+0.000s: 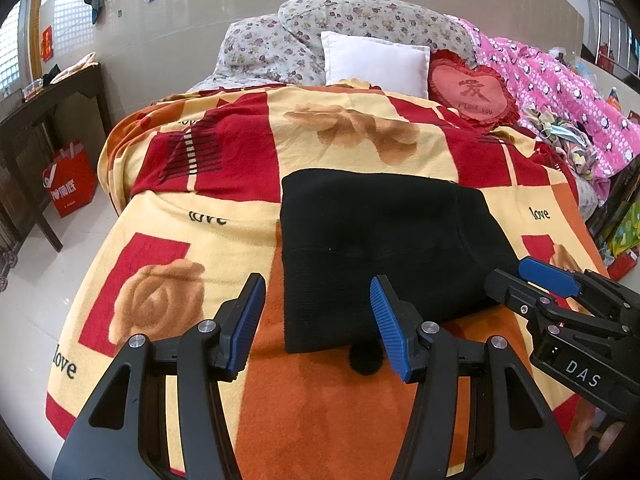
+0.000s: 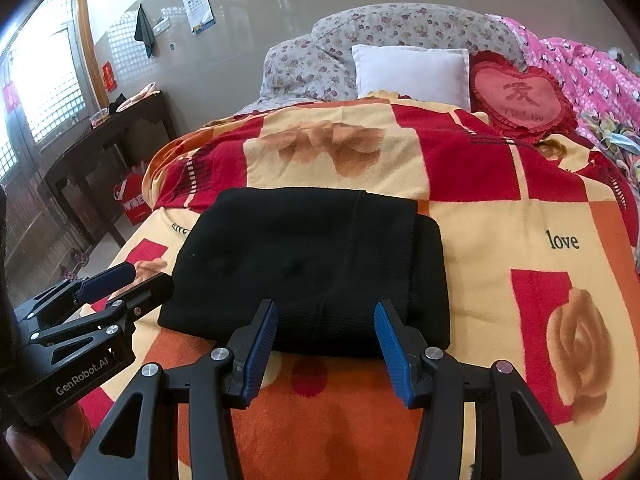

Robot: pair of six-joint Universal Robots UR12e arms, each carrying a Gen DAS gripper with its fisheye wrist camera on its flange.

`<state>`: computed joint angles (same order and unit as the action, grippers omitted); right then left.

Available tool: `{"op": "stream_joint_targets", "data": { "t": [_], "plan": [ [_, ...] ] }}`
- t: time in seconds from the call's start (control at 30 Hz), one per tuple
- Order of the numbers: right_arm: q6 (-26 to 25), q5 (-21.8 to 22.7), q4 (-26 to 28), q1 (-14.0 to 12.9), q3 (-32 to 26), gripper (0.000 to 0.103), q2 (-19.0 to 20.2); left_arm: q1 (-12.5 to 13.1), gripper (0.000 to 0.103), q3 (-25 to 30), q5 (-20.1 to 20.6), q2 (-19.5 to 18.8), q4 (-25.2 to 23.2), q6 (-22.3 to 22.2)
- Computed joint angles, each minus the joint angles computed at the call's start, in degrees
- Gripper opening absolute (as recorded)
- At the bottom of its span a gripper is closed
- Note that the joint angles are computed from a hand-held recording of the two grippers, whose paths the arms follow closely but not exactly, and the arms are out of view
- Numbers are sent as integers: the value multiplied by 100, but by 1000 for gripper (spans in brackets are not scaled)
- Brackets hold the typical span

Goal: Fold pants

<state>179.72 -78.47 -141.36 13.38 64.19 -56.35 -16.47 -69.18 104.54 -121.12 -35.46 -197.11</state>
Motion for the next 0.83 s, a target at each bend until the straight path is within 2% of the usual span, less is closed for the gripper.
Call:
{"op": "stream_joint_targets", "data": {
  "t": [0.37,0.7,0.83],
  "plan": [
    [38,68,-11,-16,32,49,-2,-24,55,-8,25,12,-15,50],
    [119,115,-158,-67,119,49,-44,-46,55,-142,115,60,356,101],
    [179,-107,-238,-148,183,49,-83,-12,55,-164,140,76,247,51]
  ]
}}
